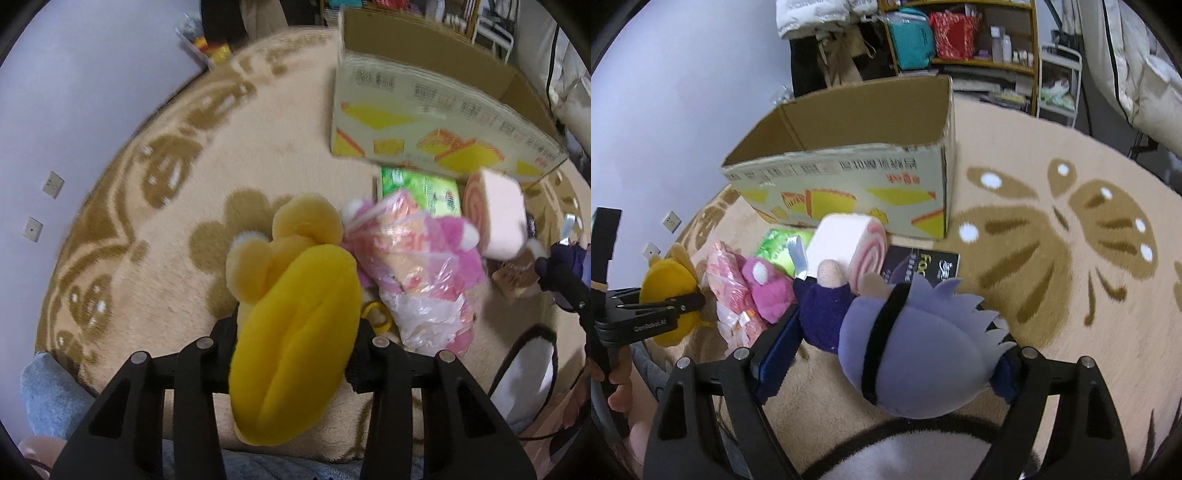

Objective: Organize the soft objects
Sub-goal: 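Carry both plushes over the box and open both tools to drop them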

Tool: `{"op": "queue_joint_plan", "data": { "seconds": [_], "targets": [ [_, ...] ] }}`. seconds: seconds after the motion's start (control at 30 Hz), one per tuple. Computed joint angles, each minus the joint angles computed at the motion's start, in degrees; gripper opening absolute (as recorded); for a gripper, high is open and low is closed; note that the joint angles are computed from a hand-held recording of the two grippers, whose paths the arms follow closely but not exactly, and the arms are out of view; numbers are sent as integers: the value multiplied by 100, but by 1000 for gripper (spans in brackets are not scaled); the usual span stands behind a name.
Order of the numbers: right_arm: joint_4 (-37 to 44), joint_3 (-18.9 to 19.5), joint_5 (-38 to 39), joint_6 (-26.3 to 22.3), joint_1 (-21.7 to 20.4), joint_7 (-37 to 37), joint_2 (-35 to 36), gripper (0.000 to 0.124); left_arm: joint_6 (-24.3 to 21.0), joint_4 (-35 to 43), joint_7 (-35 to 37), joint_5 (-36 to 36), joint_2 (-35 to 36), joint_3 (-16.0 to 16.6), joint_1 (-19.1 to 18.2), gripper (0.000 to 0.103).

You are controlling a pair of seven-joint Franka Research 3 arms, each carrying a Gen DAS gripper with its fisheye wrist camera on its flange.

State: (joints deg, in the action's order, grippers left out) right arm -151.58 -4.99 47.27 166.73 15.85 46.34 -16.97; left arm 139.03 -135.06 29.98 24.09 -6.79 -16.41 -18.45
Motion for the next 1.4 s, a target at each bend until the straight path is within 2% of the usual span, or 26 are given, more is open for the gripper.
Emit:
{"op": "queue_joint_plan", "data": {
  "seconds": [0.23, 0.37, 0.6, 0.73, 0.9, 1.13, 1.4],
  "targets": [
    [-87, -359, 932, 536, 524, -862, -266, 91, -62, -55, -1226, 1167, -587, -279, 78, 41],
    [-19, -568, 1492, 655, 801, -1462, -389, 91, -197, 45, -1453, 1660, -753, -398, 88, 41],
    [321, -586, 2374, 712, 1017, -2433, -431, 91, -282, 294, -1670, 2413, -863, -478, 176, 41],
    [556, -377, 2721, 682, 878, -2718, -350, 91, -414, 627, -1810, 3036, -677, -535, 265, 41],
    [833, -148, 3000, 691, 686, -3037, -203, 91, -481, 1172, -1749, 3444, -275, -462, 229, 41],
    [1451, 74, 3293, 684, 413, -3433, 301, 91, -259, 1971, -1754, 4048, 426, -231, 96, 42],
    [2103, 302, 3753, 661, 108, -3908, 838, 91, 176, 2460, -1825, 4254, 941, 95, -39, 42]
  ]
}}
